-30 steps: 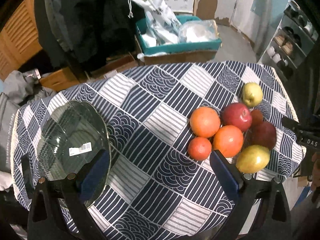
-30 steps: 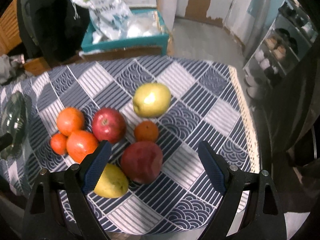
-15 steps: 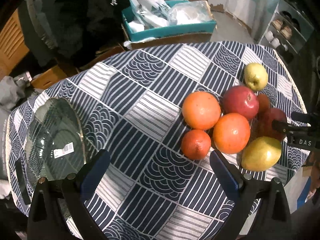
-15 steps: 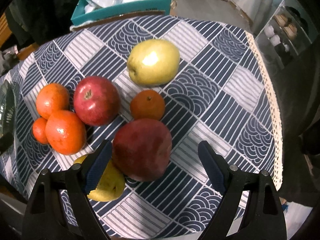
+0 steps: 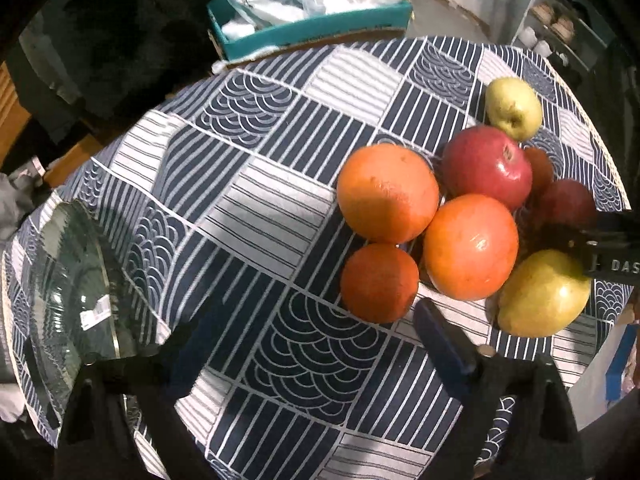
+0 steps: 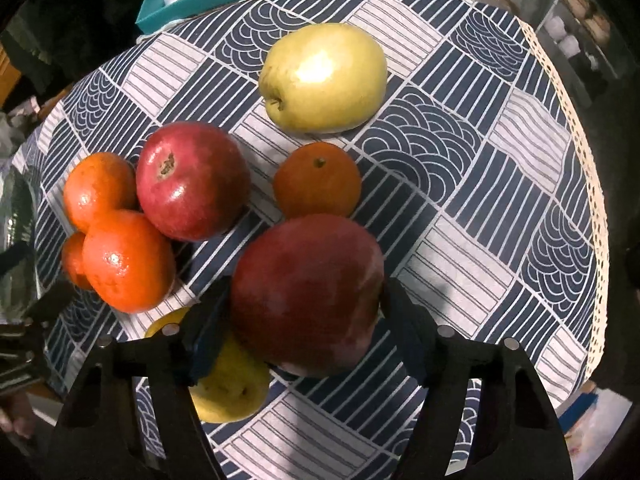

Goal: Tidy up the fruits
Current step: 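Move both tools down toward the fruit cluster, then grasp the large red apple with the right tool while the left tool grasps the dark orange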

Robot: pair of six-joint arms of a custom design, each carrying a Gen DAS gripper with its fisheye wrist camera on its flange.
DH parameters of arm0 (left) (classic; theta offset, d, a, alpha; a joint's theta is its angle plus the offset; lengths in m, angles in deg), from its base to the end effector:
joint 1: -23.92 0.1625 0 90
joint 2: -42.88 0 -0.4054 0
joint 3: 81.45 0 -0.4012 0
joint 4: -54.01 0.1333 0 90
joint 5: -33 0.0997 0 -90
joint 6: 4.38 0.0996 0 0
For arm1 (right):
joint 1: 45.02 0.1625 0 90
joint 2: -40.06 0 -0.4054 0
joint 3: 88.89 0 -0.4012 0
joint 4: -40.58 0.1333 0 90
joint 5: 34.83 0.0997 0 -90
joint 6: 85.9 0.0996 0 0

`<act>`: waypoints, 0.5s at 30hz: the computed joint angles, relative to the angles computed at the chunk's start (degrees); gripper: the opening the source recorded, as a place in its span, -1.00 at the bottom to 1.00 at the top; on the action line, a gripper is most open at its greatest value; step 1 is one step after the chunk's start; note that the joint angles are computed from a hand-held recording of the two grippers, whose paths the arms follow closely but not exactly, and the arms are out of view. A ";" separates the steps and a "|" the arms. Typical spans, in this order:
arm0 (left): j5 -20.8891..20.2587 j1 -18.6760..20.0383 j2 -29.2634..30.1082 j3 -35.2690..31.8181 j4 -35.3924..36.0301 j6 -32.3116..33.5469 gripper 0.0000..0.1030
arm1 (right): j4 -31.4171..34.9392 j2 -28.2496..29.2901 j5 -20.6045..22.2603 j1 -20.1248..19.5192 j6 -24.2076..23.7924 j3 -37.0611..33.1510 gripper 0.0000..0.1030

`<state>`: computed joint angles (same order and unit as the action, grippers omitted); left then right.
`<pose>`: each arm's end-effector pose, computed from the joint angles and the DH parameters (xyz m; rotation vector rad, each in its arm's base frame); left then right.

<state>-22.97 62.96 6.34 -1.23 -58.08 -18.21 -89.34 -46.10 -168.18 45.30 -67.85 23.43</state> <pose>-0.4077 -0.5740 0.0134 0.9142 2.2737 -0.0072 0.0677 -0.5009 0.3435 -0.4829 -2.3501 0.4375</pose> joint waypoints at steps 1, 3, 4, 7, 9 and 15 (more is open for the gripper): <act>-0.47 0.18 0.19 -0.25 0.20 -0.01 0.74 | -0.16 0.06 0.05 -0.02 -0.23 -0.01 0.41; -1.89 0.54 0.32 -0.39 -0.24 0.10 0.75 | -0.52 0.19 0.22 0.04 -0.31 0.01 0.40; -2.51 0.69 0.42 -0.49 -0.35 0.08 0.75 | -0.76 0.10 0.37 0.00 -0.47 0.09 0.40; -3.58 0.94 0.83 -0.72 -0.79 0.42 0.75 | -2.79 0.04 -1.01 0.37 -0.89 0.75 0.40; -4.04 0.94 1.15 -0.86 -1.01 0.64 0.74 | -3.58 -0.69 -1.60 0.83 -1.25 1.43 0.40; -6.30 1.63 2.20 -1.66 -1.10 -0.35 0.71 | -8.17 -0.82 -3.93 2.37 -4.40 1.75 0.40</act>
